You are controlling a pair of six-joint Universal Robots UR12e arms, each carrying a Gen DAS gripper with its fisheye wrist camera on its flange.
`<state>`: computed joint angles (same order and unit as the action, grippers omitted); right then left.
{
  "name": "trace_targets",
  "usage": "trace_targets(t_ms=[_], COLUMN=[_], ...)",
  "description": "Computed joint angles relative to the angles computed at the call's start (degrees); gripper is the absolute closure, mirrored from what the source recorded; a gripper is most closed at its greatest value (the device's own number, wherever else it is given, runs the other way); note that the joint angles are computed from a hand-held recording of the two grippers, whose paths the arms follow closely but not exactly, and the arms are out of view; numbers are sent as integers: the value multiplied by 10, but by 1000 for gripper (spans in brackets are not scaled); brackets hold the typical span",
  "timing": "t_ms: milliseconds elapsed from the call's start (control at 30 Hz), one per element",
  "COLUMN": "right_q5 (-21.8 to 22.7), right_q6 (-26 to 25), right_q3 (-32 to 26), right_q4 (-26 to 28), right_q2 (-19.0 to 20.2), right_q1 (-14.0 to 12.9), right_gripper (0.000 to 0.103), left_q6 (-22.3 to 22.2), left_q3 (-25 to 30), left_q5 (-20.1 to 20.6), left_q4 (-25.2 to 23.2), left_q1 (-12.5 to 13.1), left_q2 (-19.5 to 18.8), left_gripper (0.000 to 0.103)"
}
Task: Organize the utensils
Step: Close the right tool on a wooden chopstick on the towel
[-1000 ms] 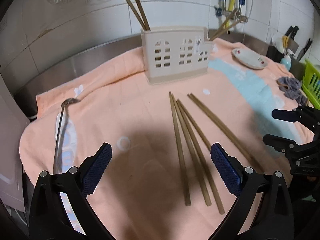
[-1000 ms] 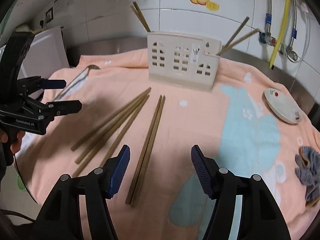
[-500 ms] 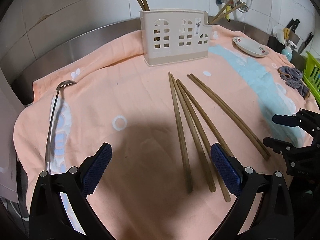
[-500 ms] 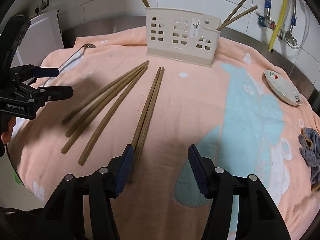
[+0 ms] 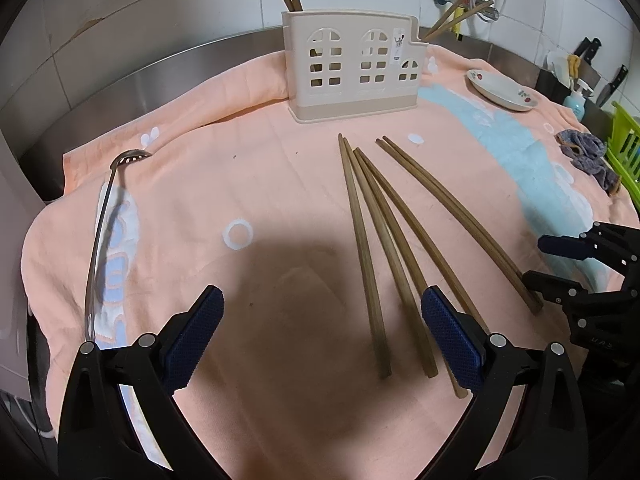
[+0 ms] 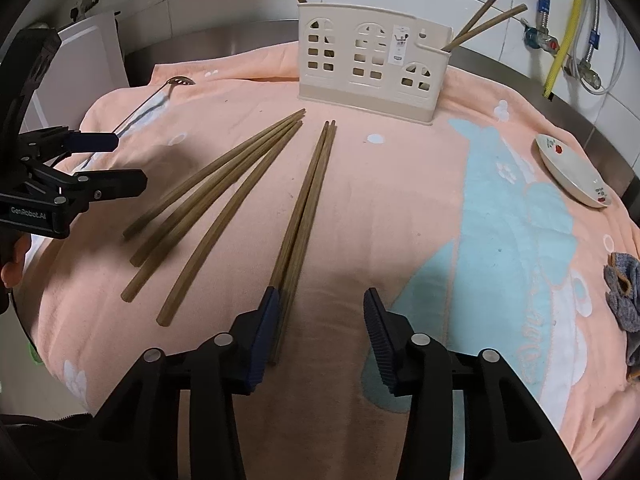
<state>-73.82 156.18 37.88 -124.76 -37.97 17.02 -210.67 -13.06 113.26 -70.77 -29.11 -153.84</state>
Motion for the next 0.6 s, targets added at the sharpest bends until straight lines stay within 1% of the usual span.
trace_targets(t_ms=[133,367,467,567,600], right_q5=[-5,-11,-11,-8,-9], right_q6=[-13,-13,-14,-14,-13], right_q3=[0,-4,-3,-2,-2], right_q4=[7,2,-3,-6,-7], right_q2=[1,5,5,6,6], right_q1=[4,7,8,7,7], right_gripper=[72,76,80,85,89], left_q6=[-1,1,1,4,4], left_q3=[-6,-27,-32,-29,-28], left_q5=[-2,-8,-12,-15,-15], left_q4=[2,17,24,27,27], left_q1=[0,1,1,1,1], left_q2=[2,12,14,11,11], left_gripper=[5,5,5,5,6])
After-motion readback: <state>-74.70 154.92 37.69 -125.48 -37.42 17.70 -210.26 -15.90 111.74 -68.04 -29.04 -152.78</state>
